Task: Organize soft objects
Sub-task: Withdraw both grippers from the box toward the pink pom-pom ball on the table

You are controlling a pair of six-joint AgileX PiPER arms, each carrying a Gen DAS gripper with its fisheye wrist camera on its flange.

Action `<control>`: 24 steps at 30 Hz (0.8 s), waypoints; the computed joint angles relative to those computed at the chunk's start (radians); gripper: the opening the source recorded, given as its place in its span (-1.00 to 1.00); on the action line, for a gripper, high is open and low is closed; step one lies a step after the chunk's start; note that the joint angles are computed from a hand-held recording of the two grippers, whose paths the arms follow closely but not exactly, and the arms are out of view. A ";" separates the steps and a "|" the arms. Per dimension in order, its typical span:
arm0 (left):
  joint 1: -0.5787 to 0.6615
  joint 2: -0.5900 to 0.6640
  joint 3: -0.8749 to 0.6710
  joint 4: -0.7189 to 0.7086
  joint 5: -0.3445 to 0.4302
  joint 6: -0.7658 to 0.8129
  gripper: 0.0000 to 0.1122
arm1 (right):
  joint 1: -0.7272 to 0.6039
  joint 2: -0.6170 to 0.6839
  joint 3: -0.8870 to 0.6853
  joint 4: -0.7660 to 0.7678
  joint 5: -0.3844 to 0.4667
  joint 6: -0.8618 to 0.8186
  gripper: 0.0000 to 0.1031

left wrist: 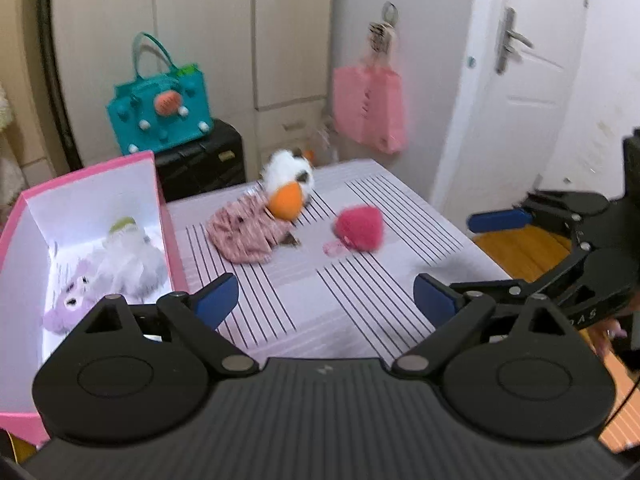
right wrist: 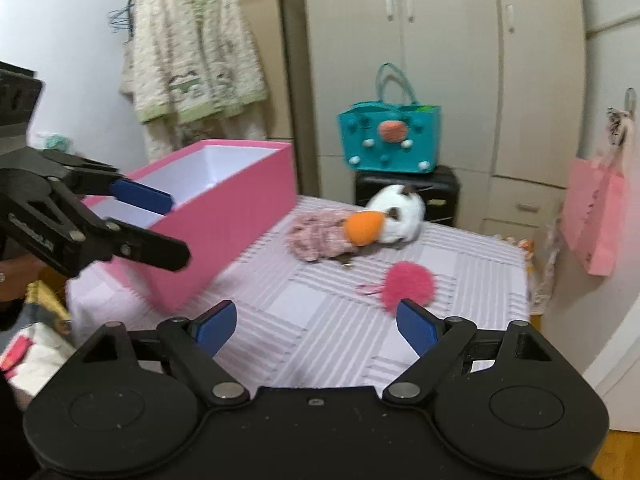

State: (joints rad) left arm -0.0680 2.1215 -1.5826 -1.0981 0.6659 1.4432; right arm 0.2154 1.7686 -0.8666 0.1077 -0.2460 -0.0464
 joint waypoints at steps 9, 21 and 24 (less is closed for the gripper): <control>-0.103 0.148 -0.169 0.055 -0.126 -0.175 0.65 | -0.100 0.183 -0.137 -0.070 -0.017 0.014 0.75; -0.217 0.403 -0.571 0.519 -0.159 -0.694 0.21 | -0.141 0.381 -0.362 -0.212 0.038 0.063 0.73; -0.226 0.463 -0.671 0.596 -0.121 -0.789 0.17 | -0.150 0.426 -0.426 -0.282 0.070 0.128 0.71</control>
